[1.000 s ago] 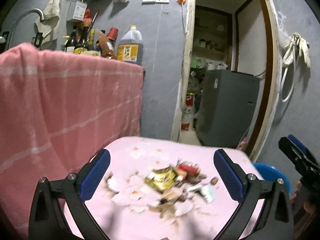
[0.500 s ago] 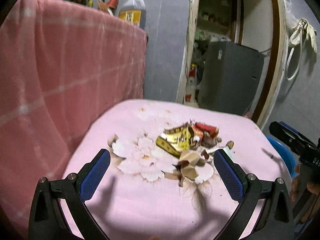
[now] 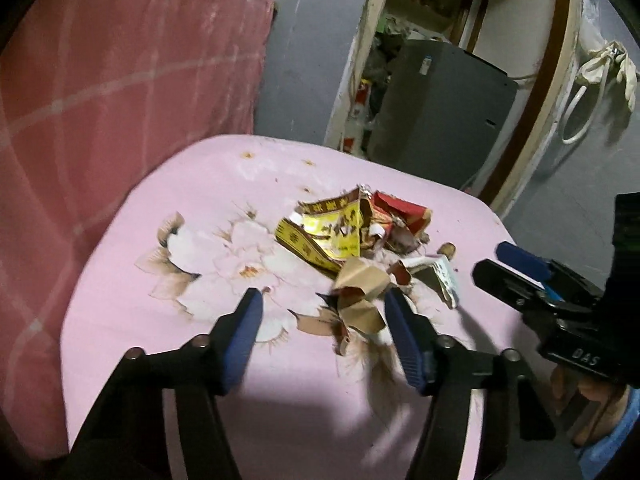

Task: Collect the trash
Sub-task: 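Close the right gripper on the white card while the left grips a tan scrap, then lift the white card and tan scrap with both grippers and carry them over the basin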

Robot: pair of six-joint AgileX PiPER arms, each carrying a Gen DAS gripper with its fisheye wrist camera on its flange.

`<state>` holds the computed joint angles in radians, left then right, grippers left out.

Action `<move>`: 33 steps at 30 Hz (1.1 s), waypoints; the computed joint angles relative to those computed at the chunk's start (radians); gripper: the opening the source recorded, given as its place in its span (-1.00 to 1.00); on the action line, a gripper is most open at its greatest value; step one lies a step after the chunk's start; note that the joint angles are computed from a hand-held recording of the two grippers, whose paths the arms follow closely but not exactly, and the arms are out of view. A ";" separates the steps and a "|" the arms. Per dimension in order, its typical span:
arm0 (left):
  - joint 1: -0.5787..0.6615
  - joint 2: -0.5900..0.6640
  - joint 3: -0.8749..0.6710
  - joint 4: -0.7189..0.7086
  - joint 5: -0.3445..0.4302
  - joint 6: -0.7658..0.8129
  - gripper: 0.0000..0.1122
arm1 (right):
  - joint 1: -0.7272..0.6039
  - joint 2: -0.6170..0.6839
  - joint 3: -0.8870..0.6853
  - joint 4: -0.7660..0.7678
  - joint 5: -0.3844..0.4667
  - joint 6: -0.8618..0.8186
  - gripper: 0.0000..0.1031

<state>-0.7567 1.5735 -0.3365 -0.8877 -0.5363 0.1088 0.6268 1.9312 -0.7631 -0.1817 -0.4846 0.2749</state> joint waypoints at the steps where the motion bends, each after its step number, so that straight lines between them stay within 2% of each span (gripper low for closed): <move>1: 0.003 -0.006 0.001 0.015 0.012 -0.011 -0.09 | -0.002 0.002 -0.005 -0.022 0.005 0.019 0.30; 9: 0.014 -0.025 0.004 0.098 0.070 -0.068 -0.42 | 0.000 0.040 -0.069 -0.189 0.070 0.154 0.14; 13: 0.017 -0.023 -0.003 0.127 0.091 -0.083 -0.61 | 0.011 0.064 -0.111 -0.247 0.117 0.198 -0.10; 16: 0.025 -0.010 -0.012 0.160 0.104 -0.106 -0.67 | 0.022 0.070 -0.125 -0.260 0.141 0.201 -0.29; 19: 0.024 -0.010 -0.012 0.166 0.103 -0.115 -0.69 | 0.023 0.071 -0.122 -0.253 0.139 0.189 -0.30; 22: 0.007 -0.019 -0.014 0.122 0.101 -0.090 -0.71 | 0.021 0.065 -0.108 -0.233 0.120 0.168 -0.30; 25: -0.019 -0.030 -0.016 0.074 0.090 -0.061 -0.71 | 0.030 0.044 -0.071 -0.137 0.078 0.077 -0.30; 33: -0.109 -0.078 -0.009 -0.036 -0.014 -0.002 -0.71 | 0.043 -0.048 0.079 0.126 -0.125 -0.152 -0.30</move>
<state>-0.8656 1.4952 -0.3457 -0.9241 -0.5504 0.1073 0.6701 1.8833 -0.6843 -0.0560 -0.6094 0.1226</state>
